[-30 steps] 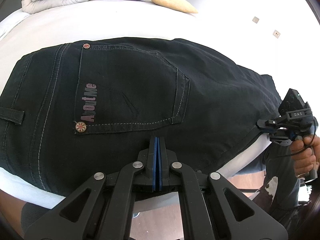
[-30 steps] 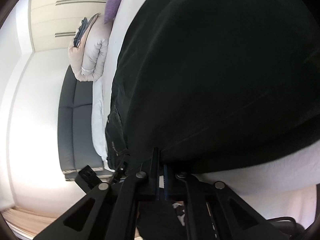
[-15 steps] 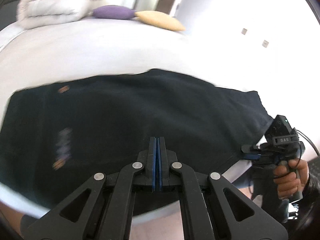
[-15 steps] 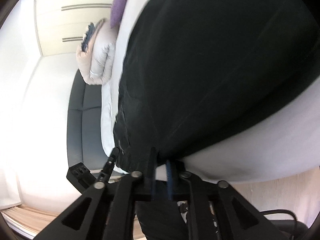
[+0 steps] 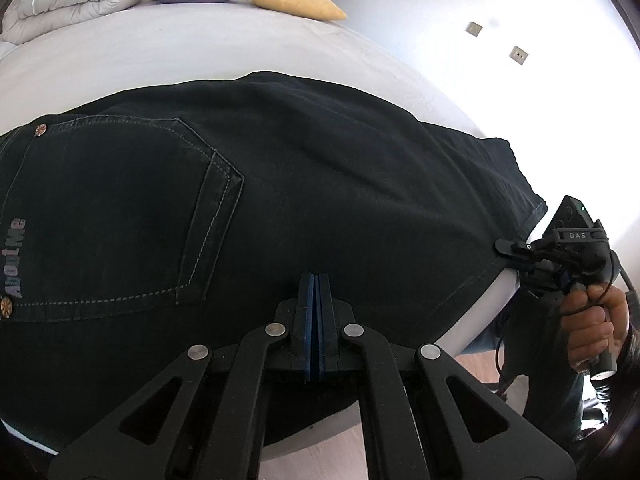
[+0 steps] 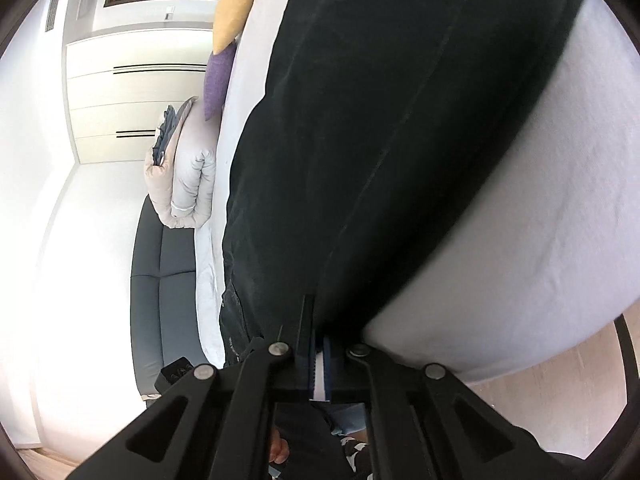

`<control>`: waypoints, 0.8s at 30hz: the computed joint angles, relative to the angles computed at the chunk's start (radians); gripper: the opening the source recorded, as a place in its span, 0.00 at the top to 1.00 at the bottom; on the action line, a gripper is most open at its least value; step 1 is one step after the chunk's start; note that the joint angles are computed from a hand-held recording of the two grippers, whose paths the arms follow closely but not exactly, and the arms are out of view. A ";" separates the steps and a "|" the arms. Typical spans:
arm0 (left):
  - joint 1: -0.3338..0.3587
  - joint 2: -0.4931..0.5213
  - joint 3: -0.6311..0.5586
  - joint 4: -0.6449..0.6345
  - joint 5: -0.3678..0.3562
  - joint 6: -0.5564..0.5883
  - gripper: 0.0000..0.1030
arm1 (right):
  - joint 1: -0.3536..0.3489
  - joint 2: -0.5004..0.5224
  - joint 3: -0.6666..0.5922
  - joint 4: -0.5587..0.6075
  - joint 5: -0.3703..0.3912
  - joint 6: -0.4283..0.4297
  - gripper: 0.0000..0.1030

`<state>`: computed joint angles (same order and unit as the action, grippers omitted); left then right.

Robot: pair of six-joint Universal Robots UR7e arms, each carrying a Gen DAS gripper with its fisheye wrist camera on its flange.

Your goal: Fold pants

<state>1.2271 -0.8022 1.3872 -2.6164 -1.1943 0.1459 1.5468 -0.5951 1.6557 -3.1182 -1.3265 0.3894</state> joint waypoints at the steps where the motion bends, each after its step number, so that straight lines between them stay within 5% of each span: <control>1: 0.000 0.000 0.004 -0.007 0.002 -0.003 1.00 | 0.004 0.001 0.000 -0.006 -0.006 0.001 1.00; 10: 0.000 -0.005 0.018 -0.024 -0.001 -0.011 1.00 | 0.010 -0.003 0.008 -0.007 0.012 -0.017 0.99; 12: 0.003 -0.009 0.019 -0.022 -0.003 -0.010 1.00 | 0.003 -0.008 0.012 -0.004 0.033 -0.001 0.93; 14: 0.010 -0.018 0.023 -0.021 -0.013 -0.010 1.00 | 0.002 -0.020 0.028 -0.020 0.040 0.007 0.77; 17: 0.014 -0.022 0.020 -0.014 -0.026 -0.024 0.99 | 0.025 -0.065 0.056 -0.018 -0.035 -0.013 0.57; 21: -0.005 -0.028 0.015 -0.017 0.003 -0.031 0.99 | 0.060 -0.134 0.068 0.004 -0.138 -0.085 0.59; 24: -0.007 -0.020 -0.020 -0.011 -0.047 -0.043 0.99 | 0.063 -0.140 0.036 -0.009 -0.104 -0.136 0.71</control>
<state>1.2201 -0.8223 1.3674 -2.6275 -1.2409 0.1030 1.6101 -0.7354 1.6921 -3.1270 -1.4300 0.2533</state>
